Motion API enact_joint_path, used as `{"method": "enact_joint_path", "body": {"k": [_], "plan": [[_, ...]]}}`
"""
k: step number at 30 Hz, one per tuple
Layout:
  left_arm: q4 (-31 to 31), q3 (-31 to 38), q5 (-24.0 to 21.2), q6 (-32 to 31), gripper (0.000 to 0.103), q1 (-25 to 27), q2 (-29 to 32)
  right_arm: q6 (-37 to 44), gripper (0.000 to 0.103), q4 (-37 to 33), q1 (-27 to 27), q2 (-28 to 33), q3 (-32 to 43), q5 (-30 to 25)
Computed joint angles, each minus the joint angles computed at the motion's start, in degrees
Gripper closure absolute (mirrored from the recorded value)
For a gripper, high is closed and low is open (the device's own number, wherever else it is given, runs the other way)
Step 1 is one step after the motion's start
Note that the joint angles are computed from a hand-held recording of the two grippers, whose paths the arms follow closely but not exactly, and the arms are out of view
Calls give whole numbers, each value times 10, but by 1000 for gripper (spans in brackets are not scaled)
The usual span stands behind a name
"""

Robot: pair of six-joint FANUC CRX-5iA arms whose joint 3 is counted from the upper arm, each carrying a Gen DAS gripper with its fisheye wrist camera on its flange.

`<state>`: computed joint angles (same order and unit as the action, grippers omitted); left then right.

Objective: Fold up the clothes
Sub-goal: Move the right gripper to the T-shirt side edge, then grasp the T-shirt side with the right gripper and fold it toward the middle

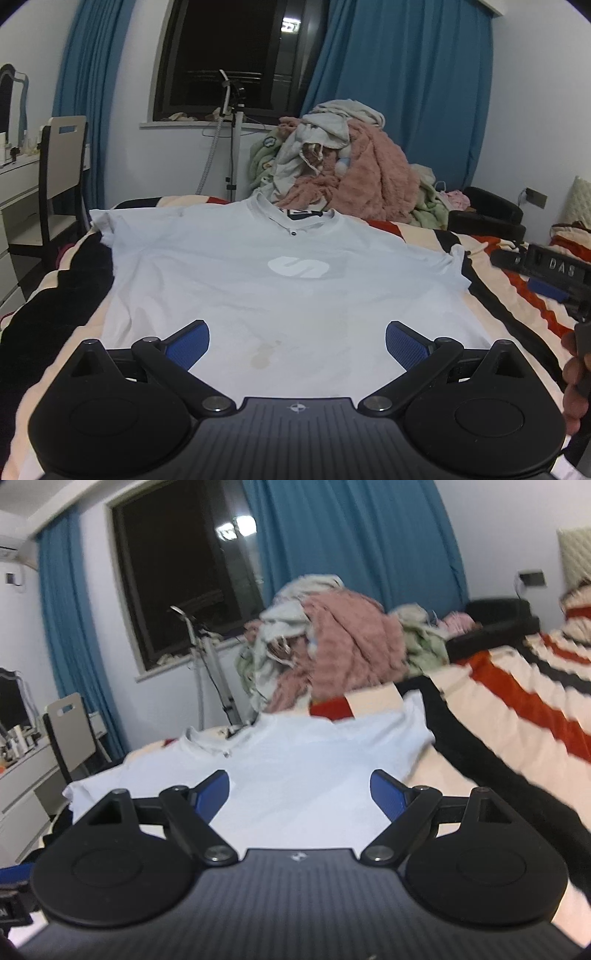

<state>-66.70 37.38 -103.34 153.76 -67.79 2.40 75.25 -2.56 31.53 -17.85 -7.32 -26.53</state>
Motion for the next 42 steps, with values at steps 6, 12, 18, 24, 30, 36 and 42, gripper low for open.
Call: {"method": "enact_joint_path", "body": {"k": [6,12,18,24,30,36,42], "plan": [[-6,1,-14,10,1,-3,-1,-18,18,16,-26,59,44,1],[5,-3,-21,5,1,9,0,-46,17,-147,-128,170,164,-87],[48,-16,-22,35,1,48,-6,15,17,-398,-241,281,255,-153],[80,-36,0,55,1,80,-14,132,16,-572,-289,364,324,-192],[118,-49,42,62,1,119,-14,203,23,-614,-277,431,395,-191],[99,-46,52,67,1,134,-4,247,41,-627,-257,480,441,-133],[94,-50,46,51,1,151,-2,167,58,-443,-206,503,496,-112]]}}
